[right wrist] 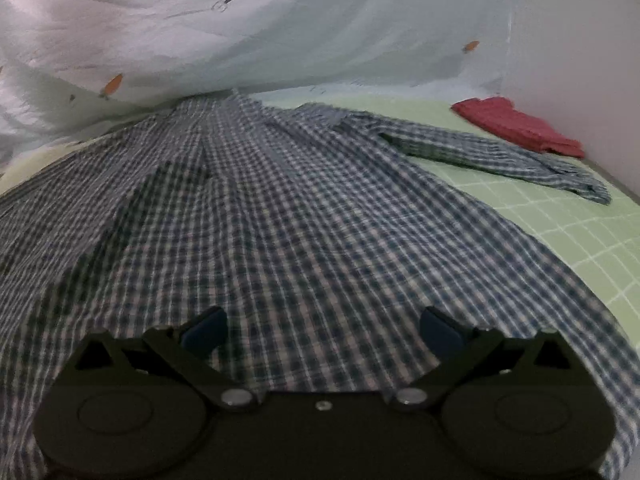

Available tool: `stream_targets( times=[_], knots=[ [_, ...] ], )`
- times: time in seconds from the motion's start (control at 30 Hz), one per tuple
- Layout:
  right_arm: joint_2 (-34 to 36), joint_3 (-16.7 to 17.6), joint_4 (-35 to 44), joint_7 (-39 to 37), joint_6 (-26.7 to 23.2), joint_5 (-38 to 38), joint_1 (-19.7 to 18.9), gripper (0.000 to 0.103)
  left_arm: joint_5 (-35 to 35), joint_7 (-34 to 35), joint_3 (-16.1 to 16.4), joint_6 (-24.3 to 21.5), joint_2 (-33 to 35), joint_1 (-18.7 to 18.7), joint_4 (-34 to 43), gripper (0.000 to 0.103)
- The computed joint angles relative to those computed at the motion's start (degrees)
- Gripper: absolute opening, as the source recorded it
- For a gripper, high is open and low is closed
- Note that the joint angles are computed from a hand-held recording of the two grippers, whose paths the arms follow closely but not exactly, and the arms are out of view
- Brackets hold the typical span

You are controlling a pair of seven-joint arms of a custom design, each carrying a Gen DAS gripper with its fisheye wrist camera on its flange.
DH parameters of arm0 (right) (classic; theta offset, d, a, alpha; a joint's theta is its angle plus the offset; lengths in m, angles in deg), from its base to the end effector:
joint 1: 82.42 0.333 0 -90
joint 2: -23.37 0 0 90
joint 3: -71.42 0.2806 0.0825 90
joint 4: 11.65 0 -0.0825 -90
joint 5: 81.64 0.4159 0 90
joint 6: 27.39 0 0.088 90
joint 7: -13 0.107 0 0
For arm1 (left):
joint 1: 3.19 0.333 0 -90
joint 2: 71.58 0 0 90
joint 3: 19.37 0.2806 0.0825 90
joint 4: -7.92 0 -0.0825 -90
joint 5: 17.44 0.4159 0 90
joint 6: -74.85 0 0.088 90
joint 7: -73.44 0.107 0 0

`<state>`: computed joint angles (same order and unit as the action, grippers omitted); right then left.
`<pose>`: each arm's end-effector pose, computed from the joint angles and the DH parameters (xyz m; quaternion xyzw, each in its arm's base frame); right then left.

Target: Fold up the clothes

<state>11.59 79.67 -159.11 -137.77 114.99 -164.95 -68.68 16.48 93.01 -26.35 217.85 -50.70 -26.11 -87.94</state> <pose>0.4353 0.1775 0.2848 -0.4540 0.7704 -0.3873 0.2243 0.6191 -0.3501 0.3962 -0.7761 0.5538 -0.2391 0.1840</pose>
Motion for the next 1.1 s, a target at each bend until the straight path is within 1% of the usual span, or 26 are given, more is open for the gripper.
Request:
stream_targets(
  times=[0.1,0.23,0.37,0.5,0.63,0.73,0.8,0.87,0.9,0.93,0.97,1.0,1.03,1.07,1.1],
  knots=[
    [0.5,0.2,0.4,0.7,-1.0,0.2,0.2,0.103,-1.2,2.9,0.5,0.9,1.5,1.8,1.2,0.098],
    [1.3,0.3,1.2,1.3,-2.8,1.5,0.6,0.103,-4.4,7.0,0.8,0.3,4.5,3.5,4.0,0.098],
    [2.4,0.6,2.2,2.1,-6.0,3.9,1.4,0.103,-5.4,9.2,1.9,0.1,6.0,3.9,5.4,0.098],
    [3.1,0.6,3.1,2.2,-8.3,5.9,2.1,0.103,-6.9,11.8,2.1,0.8,7.1,4.6,6.2,0.098],
    [3.3,0.4,3.4,2.4,-9.3,6.6,2.6,0.103,-8.7,13.5,2.3,-0.1,9.7,4.9,9.1,0.098],
    [3.3,0.4,3.4,2.5,-9.6,6.8,2.8,0.103,-7.6,14.1,3.4,-1.0,12.0,3.8,12.0,0.098],
    [3.4,0.4,3.5,2.5,-9.9,7.0,2.9,0.103,-7.0,13.7,4.0,-0.6,13.0,3.2,13.1,0.098],
    [3.5,0.4,3.6,2.5,-10.2,7.2,3.0,0.103,-6.2,12.3,4.7,-0.3,13.6,2.4,13.8,0.094],
    [3.5,0.4,3.6,2.6,-10.4,7.2,3.0,0.103,-5.6,11.9,5.0,-0.4,13.8,1.9,14.2,0.085],
    [3.6,0.4,3.6,2.8,-10.5,7.3,3.1,0.103,-4.9,11.5,5.3,-0.5,14.1,1.4,14.6,0.070],
    [3.6,0.4,3.6,2.8,-10.6,7.3,3.1,0.103,-4.2,11.3,5.6,-0.9,14.2,0.9,15.0,0.062],
    [3.6,0.4,3.6,2.8,-10.7,7.3,3.1,0.103,-3.8,11.5,5.6,-1.3,14.3,0.7,15.4,0.044],
    [3.6,0.4,3.6,2.8,-10.7,7.3,3.2,0.103,-4.0,11.9,5.2,-0.6,14.2,0.9,15.3,0.028],
    [3.6,0.4,3.6,2.9,-10.8,7.4,3.2,0.103,-4.3,12.6,4.6,1.2,13.9,1.4,14.8,0.023],
    [3.6,0.5,3.6,2.9,-11.0,7.4,3.3,0.103,-4.8,13.3,4.2,3.0,13.6,1.8,14.3,0.021]
  ],
)
